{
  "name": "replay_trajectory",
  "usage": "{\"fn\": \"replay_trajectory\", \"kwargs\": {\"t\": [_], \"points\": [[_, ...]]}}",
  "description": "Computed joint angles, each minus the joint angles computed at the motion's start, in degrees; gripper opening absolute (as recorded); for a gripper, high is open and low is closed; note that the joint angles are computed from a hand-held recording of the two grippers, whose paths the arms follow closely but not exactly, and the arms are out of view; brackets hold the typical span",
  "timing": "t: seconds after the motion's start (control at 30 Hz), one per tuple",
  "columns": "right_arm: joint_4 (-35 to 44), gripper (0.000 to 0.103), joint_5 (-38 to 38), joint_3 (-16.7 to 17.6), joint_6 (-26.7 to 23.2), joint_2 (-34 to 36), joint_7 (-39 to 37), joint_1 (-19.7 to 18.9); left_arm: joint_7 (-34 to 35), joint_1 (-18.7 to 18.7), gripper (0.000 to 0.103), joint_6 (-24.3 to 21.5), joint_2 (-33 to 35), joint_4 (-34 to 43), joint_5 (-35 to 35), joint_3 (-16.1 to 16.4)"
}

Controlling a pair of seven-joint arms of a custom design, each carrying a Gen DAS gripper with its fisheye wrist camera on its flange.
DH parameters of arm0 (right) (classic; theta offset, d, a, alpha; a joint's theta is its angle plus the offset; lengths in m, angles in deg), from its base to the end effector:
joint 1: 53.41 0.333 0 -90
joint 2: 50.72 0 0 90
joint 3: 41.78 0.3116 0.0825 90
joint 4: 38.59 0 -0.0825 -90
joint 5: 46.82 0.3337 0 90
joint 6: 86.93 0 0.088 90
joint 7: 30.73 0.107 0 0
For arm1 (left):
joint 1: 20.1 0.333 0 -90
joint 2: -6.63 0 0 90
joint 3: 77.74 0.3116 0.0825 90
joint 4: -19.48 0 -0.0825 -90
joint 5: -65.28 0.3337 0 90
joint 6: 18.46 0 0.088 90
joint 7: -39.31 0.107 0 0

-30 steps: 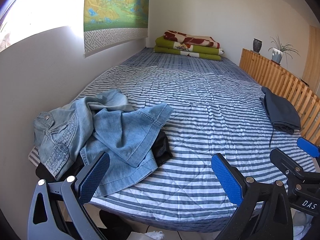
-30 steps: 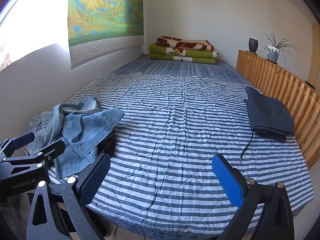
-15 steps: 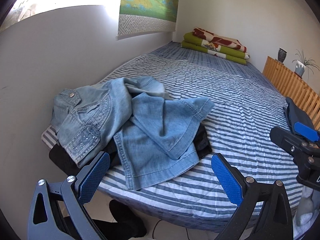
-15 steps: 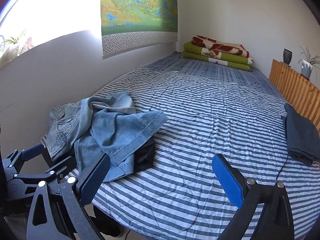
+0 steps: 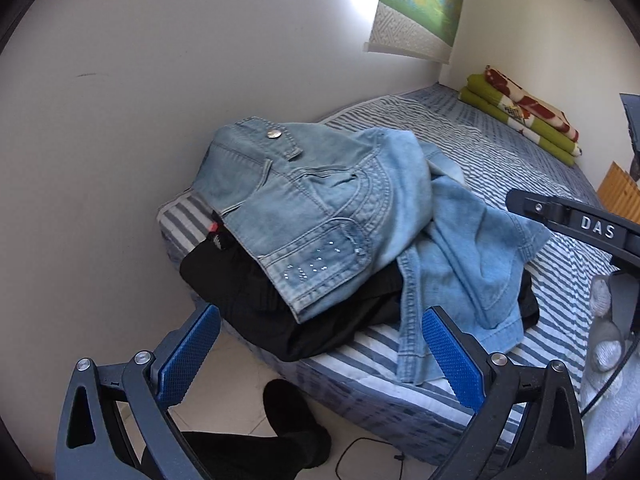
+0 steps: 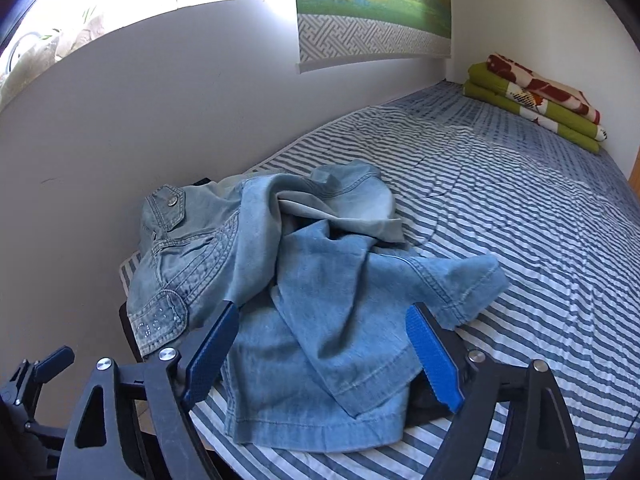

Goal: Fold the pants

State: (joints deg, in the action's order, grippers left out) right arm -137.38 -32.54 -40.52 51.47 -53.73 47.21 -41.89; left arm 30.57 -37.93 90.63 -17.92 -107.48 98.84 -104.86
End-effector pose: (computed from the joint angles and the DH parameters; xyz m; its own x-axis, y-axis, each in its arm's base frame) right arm 0.5297 0.1219 0.6780 0.3439 -0.9334 -0.1022 -0.6996 -0.1821 -0.6909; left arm 0.2922 -0.2754 0.5620 0.6808 -0.7268 0.0907 -0.4934 -0.5466 -0.6766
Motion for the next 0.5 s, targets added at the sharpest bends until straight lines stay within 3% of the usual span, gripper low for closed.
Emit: {"fn": "replay_trajectory", "kwargs": {"t": [0.1, 0.17, 0.43, 0.5], "points": [[6.51, 0.075, -2.66, 1.27, -1.69, 6.11, 2.33, 1.11, -0.58, 0.24, 0.102, 0.76, -1.95, -2.49, -0.93, 1.08], [12.31, 0.07, -1.88, 1.84, -5.59, 10.63, 3.39, 1.44, -0.85, 0.59, 0.102, 1.51, -3.2, -4.18, -1.44, 1.62], [29.81, 0.069, -5.56, 2.61, -15.9, 23.82, 8.9, 3.83, -0.73, 2.45, 0.1, 3.29, -7.18, -8.88, -3.68, 2.45], [33.15, 0.062, -5.08, 3.04, -18.36, 26.29, 9.24, 3.93, -0.97, 2.92, 0.1, 3.47, -8.39, -10.13, -4.45, 2.63]]}}
